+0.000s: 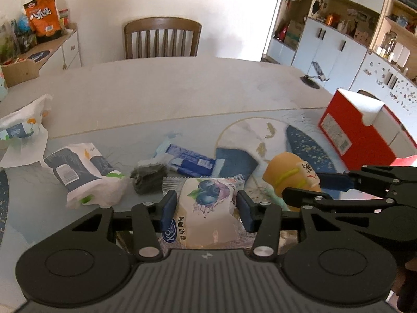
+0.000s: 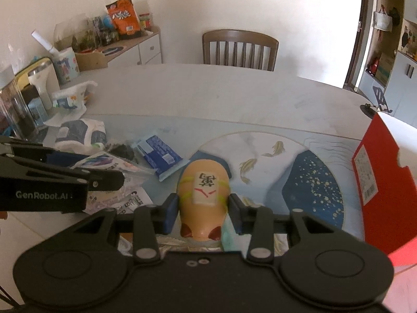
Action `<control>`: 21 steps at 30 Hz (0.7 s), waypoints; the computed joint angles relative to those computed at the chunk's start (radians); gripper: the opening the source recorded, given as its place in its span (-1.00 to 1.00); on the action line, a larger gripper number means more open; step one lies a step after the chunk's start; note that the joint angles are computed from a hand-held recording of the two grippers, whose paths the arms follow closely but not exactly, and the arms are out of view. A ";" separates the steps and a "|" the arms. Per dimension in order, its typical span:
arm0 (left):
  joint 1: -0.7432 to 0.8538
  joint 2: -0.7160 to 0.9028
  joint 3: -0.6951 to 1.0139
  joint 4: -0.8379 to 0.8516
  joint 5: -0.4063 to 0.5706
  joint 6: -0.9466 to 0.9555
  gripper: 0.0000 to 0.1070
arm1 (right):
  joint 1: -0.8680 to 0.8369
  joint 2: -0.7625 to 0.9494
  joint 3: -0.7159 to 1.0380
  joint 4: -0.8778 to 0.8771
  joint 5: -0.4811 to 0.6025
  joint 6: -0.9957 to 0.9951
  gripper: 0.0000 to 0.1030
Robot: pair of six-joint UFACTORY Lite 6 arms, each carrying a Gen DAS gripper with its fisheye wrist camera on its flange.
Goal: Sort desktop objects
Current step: 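Carry the pig toy and bread bag with both grippers over the red box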
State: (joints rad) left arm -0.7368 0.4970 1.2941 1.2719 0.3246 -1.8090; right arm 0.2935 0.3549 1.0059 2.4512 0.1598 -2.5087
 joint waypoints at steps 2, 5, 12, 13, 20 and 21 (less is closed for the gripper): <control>-0.020 -0.021 -0.007 -0.011 0.012 0.007 -0.09 | -0.012 -0.034 -0.022 -0.104 0.002 0.110 -0.23; -0.055 -0.038 0.002 -0.019 0.033 0.017 -0.09 | -0.031 -0.101 -0.068 -0.197 0.005 0.208 -0.23; -0.126 -0.050 0.053 -0.076 0.077 0.060 -0.09 | -0.121 -0.252 -0.175 -0.497 0.060 0.504 -0.24; -0.136 -0.046 0.068 -0.090 0.084 0.074 -0.09 | -0.142 -0.277 -0.190 -0.541 0.071 0.540 -0.24; -0.201 -0.020 0.185 -0.183 0.131 0.163 -0.09 | -0.291 -0.389 -0.228 -0.906 0.163 0.851 -0.25; -0.208 -0.013 0.207 -0.195 0.139 0.173 -0.09 | -0.317 -0.402 -0.229 -0.943 0.183 0.878 -0.25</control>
